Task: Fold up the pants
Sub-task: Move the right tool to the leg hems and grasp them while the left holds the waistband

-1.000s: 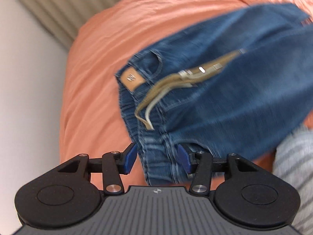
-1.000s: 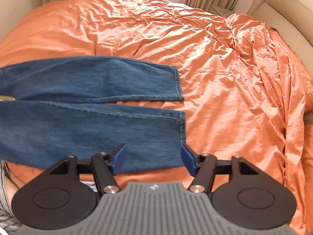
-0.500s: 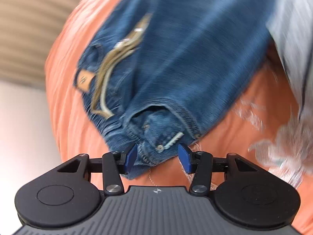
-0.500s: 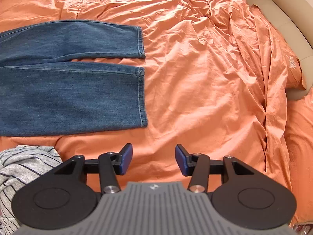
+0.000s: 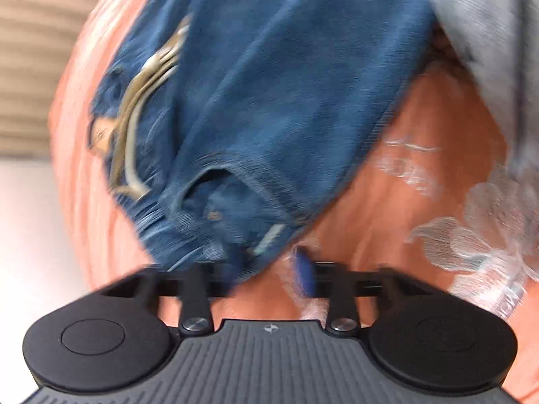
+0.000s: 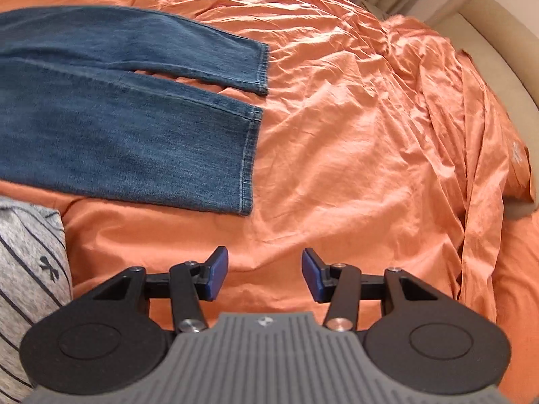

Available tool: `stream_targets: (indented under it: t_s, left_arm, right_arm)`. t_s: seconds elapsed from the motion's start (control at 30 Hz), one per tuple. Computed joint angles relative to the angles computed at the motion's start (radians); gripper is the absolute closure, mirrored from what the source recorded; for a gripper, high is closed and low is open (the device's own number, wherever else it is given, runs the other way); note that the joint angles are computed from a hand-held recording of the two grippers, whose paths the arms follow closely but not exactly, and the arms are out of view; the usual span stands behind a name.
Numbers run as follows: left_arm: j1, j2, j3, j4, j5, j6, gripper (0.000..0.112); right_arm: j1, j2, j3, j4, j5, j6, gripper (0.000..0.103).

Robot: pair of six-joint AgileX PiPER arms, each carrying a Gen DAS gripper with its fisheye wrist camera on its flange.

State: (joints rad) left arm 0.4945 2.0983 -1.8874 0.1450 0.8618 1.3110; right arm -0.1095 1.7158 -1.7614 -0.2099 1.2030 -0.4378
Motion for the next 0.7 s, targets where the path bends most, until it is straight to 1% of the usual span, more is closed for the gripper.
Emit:
stream_targets:
  t_s: [0.03,0.07,0.1,0.17,0.23,0.27,0.3,0.37,0.4,0.43,0.47,0.5,0.53,0.57,0.63,0.7]
  left_arm:
    - [-0.012,0.022,-0.059,-0.002,0.046,-0.066,0.096]
    - [-0.01,0.052,-0.145,-0.03,0.111,-0.105,0.102]
    - [-0.008,0.061,-0.194,-0.051,0.137,-0.148,0.102]
    - [-0.006,0.056,-0.242,-0.091,0.146,-0.224,0.104]
    - [-0.009,0.042,-0.261,-0.112,0.133,-0.294,0.106]
    - [-0.014,0.036,-0.264,-0.104,0.115,-0.337,0.112]
    - [-0.02,0.037,-0.279,-0.095,0.113,-0.377,0.112]
    - [-0.032,0.059,-0.337,-0.07,0.134,-0.451,0.112]
    - [-0.041,0.066,-0.344,-0.048,0.121,-0.476,0.112]
    - [-0.051,0.06,-0.326,-0.022,0.099,-0.496,0.112]
    - [-0.064,0.062,-0.327,0.003,0.09,-0.516,0.112]
    - [-0.073,0.058,-0.315,0.023,0.079,-0.532,0.112]
    - [-0.082,0.056,-0.308,0.043,0.073,-0.548,0.112]
    - [-0.09,0.039,-0.276,0.065,0.057,-0.568,0.112]
    - [-0.096,0.013,-0.232,0.093,0.029,-0.603,0.112]
    - [-0.094,0.005,-0.226,0.104,0.016,-0.64,0.112]
  right_arm:
    - [0.007,-0.018,0.055,-0.005,-0.051,-0.056,0.059]
    - [0.015,-0.036,0.11,-0.011,-0.103,-0.113,0.059]
    - [0.022,-0.053,0.167,-0.014,-0.16,-0.175,0.059]
    - [0.038,-0.084,0.286,-0.039,-0.285,-0.309,0.059]
    - [0.049,-0.098,0.379,-0.048,-0.396,-0.423,0.065]
    - [0.049,-0.099,0.414,-0.04,-0.445,-0.48,0.065]
    - [0.053,-0.094,0.448,-0.043,-0.5,-0.52,0.065]
    - [0.055,-0.069,0.476,-0.037,-0.572,-0.569,0.066]
    - [0.058,-0.054,0.492,-0.042,-0.614,-0.578,0.069]
    - [0.056,-0.036,0.497,-0.043,-0.645,-0.595,0.074]
    - [0.056,-0.019,0.505,-0.06,-0.681,-0.599,0.077]
    - [0.058,-0.002,0.509,-0.087,-0.712,-0.588,0.084]
    - [0.061,0.013,0.51,-0.114,-0.733,-0.57,0.099]
    - [0.064,0.026,0.503,-0.13,-0.737,-0.556,0.103]
    - [0.069,0.044,0.481,-0.166,-0.731,-0.488,0.103]
    - [0.062,0.042,0.477,-0.169,-0.756,-0.439,0.103]
